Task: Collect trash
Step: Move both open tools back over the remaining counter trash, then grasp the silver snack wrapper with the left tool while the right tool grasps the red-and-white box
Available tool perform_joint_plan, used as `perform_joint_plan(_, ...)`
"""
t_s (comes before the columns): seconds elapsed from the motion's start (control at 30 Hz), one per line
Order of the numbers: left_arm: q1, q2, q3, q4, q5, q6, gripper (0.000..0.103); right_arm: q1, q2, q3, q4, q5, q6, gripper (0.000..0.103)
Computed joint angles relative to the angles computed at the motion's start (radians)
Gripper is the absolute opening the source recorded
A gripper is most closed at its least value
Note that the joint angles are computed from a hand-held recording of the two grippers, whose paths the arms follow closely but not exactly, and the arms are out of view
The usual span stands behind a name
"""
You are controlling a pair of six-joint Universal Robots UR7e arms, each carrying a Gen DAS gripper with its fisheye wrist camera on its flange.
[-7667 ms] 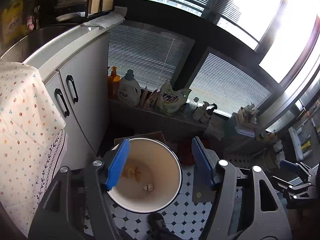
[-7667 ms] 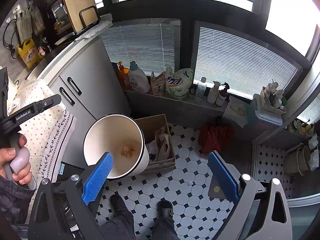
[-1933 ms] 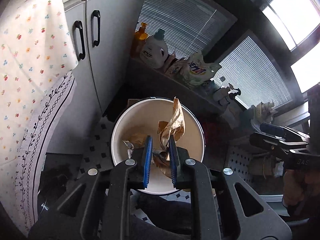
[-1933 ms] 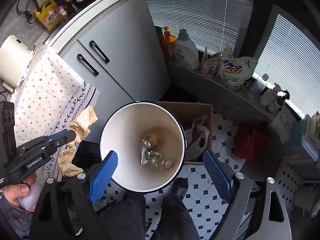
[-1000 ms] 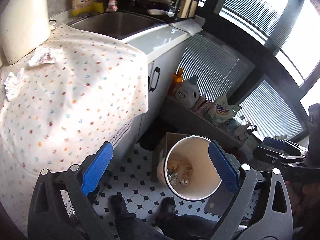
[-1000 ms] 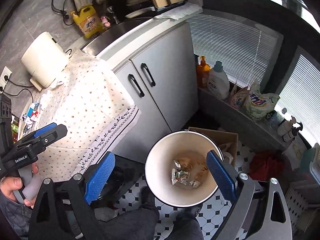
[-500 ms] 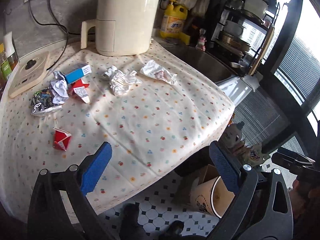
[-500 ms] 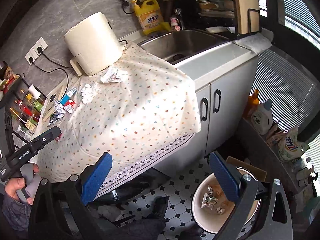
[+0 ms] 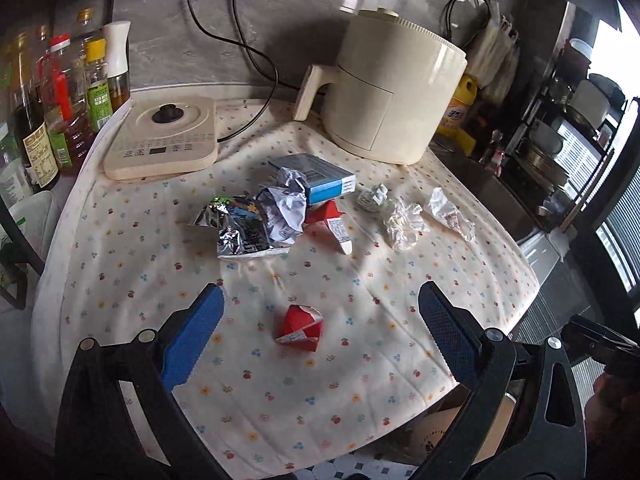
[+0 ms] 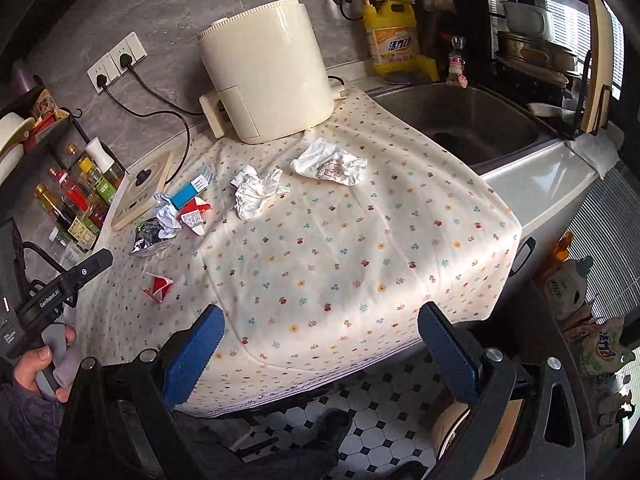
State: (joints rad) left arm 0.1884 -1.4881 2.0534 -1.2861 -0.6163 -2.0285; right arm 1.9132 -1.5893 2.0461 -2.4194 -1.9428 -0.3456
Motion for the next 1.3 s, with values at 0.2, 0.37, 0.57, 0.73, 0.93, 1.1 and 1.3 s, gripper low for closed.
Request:
perform_joint_plan(0.2,0.003,-0.124,0.053,0.077,0.017,-0.067,0.096,0.064,0.110,-0.015,-0.061,0.004,-0.004,0.087)
perform_joint_plan(0.37,0.026,-0.216,0.093,0.085,0.039,-0.028,0.087,0.091,0.179,-0.026,-0.086,0.066,0.012,0.087)
perform_joint_plan(0.57,0.089,-0.291,0.138,-0.023,0.061,0.094,0.079,0.129,0.256,-0.047,-0.077,0.080,0.032,0.071)
perform_joint_plan(0.73,0.176,-0.300,0.166,-0.212,0.074,0.298,0.075,0.138,0.323,-0.073,-0.062,0.078,0.063,0.053)
perform_joint_plan(0.93,0.291,-0.272,0.186,-0.390,0.057,0.442,0.072,0.147,0.382,-0.105,-0.055,0.061,0.038,0.049)
perform_joint_plan(1.1,0.328,-0.252,0.194,-0.479,0.046,0.487,0.036,0.148,0.445,-0.153,-0.048,0.049,0.026,0.049)
perform_joint_plan(1.3,0.264,-0.280,0.174,-0.295,0.074,0.336,0.023,0.155,0.539,-0.220,-0.058,0.046,-0.015,0.049)
